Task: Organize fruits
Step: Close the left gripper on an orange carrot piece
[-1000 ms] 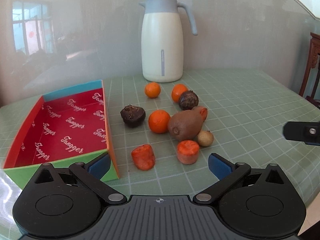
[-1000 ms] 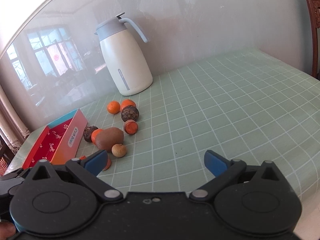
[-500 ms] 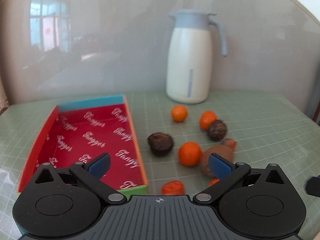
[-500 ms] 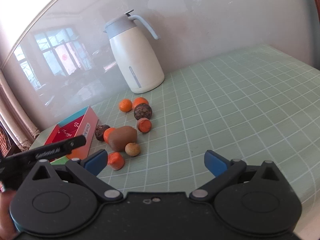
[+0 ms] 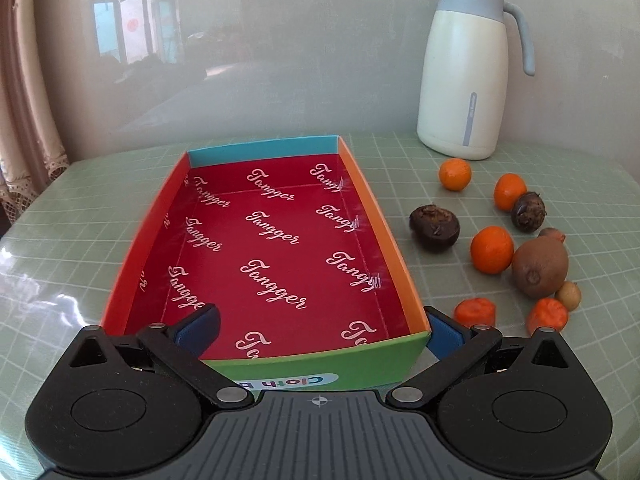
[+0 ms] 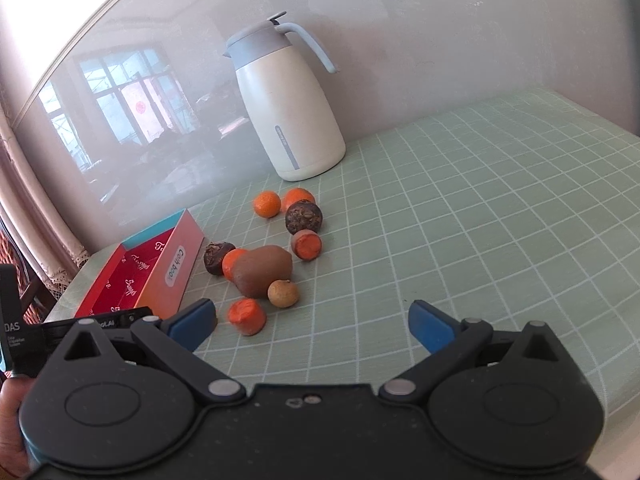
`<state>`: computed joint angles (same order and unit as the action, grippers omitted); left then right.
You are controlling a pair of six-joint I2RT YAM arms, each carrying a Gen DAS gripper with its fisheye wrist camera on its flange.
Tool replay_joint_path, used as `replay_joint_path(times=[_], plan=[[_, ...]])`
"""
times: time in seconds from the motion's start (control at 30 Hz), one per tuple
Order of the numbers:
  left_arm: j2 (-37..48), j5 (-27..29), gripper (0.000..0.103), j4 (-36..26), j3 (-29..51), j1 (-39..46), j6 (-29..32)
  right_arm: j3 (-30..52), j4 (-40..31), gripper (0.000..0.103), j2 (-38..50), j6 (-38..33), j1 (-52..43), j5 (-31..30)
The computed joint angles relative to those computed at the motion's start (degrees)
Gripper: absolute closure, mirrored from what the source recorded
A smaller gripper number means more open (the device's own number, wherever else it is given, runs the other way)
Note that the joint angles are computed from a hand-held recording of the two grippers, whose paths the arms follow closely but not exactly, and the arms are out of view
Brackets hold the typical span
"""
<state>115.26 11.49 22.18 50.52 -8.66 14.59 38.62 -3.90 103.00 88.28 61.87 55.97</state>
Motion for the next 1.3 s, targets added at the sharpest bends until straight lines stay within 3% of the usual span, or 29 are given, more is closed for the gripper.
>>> replay_joint_path(times=[0.2,0.3,0.47,0.63,0.77,0.9,0.97,1.17,1.3], plan=[[-5.2,0.0,0.0,6.7,-7.5,-1.3,2.2,2.0,-4.0,0.0,0.9,1.2,0.6,1.2],[-8.8,2.4,0.0,5.4,-9.8,-5.2,1.0,2.3,-4.8,0.0,1.0,1.9,0.5,1.3],[-5.9,3.4,0.001,8.5,-9.8,-11.4,-2.2,2.1,-5.5,0.0,1.0,2.6,0.5,1.3],[-2.7,0.6,0.021,12.4,-10.3,-13.2,-2.1,1.2,-7.4,0.0,0.2,5.5,1.1,2.0],[0.3,1.3,0.047,10.4,-7.3,-11.7,-4.0,0.1,-5.7,0.0,-0.5,5.1,1.2,2.4],[1.7,0.2,0.056,12.2,-7.3,-12.4,-3.2,2.5,-8.9,0.0,0.9,4.6,0.5,1.9],[2.6,0.4,0.068,11.7,-6.8,-12.8,-3.1,3.8,-11.1,0.0,1.7,5.2,0.5,1.9],[5.2,-0.8,0.068,11.7,-4.9,-13.7,-3.1,6.6,-20.2,0.0,3.1,11.4,0.6,2.3],[5.8,-1.4,0.068,13.2,-5.1,-14.0,-3.4,6.3,-21.6,0.0,3.1,13.5,0.1,1.2]])
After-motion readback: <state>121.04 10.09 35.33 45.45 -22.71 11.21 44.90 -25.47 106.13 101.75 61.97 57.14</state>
